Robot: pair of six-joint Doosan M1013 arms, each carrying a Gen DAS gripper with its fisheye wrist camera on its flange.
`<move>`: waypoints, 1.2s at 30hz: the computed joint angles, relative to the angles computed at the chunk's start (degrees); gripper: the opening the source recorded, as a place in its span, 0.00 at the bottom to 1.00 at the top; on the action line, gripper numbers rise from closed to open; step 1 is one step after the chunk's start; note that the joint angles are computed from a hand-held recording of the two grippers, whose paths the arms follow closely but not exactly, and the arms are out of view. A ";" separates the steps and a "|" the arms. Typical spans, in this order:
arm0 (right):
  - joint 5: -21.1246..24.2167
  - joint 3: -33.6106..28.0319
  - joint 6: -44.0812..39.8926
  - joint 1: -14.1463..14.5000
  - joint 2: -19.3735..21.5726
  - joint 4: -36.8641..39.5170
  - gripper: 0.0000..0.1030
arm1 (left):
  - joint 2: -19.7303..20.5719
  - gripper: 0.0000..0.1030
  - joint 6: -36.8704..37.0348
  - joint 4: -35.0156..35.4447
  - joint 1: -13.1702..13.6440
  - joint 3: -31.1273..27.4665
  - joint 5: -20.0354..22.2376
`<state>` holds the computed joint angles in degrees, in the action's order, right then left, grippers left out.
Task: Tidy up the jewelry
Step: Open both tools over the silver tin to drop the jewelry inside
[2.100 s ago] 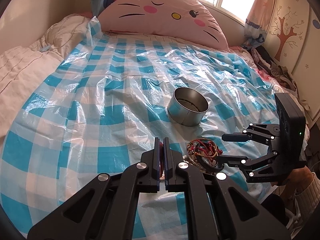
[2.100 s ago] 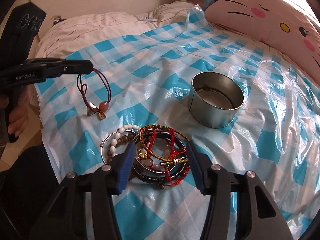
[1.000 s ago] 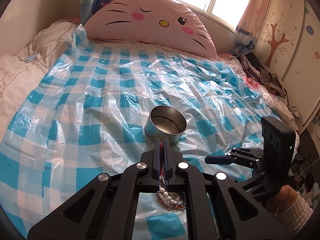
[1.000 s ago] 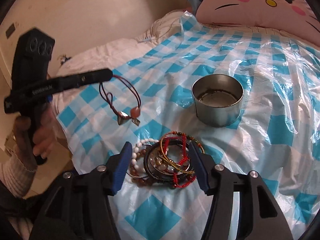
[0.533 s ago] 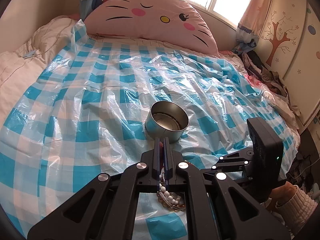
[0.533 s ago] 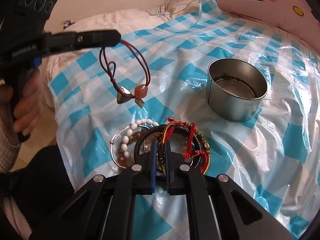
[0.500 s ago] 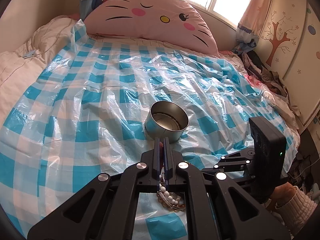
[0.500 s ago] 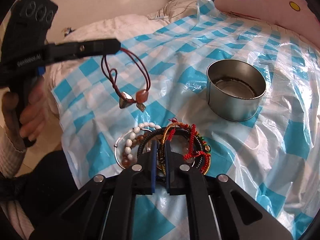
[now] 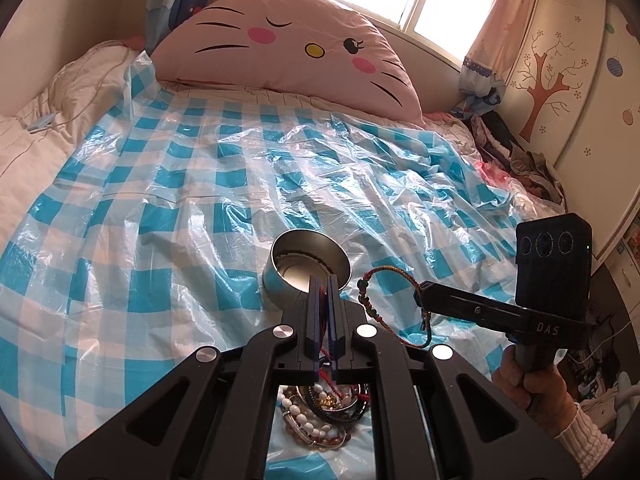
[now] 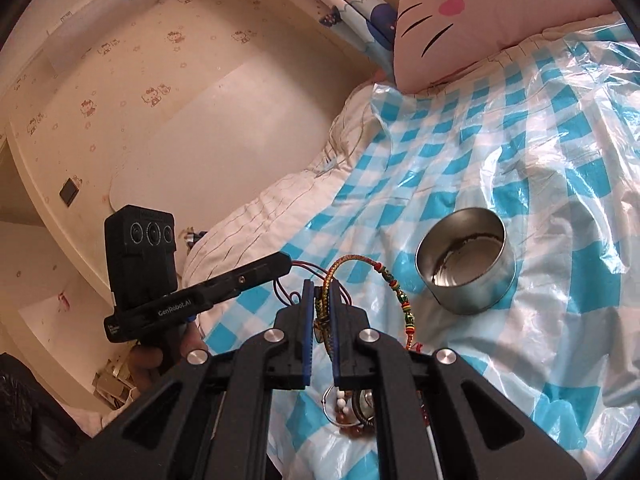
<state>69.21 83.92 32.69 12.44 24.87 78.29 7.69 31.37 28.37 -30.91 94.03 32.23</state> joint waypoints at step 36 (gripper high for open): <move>-16.44 -2.08 5.26 2.11 1.83 -8.55 0.39 | 7.99 0.29 -5.43 2.57 1.44 -5.44 7.99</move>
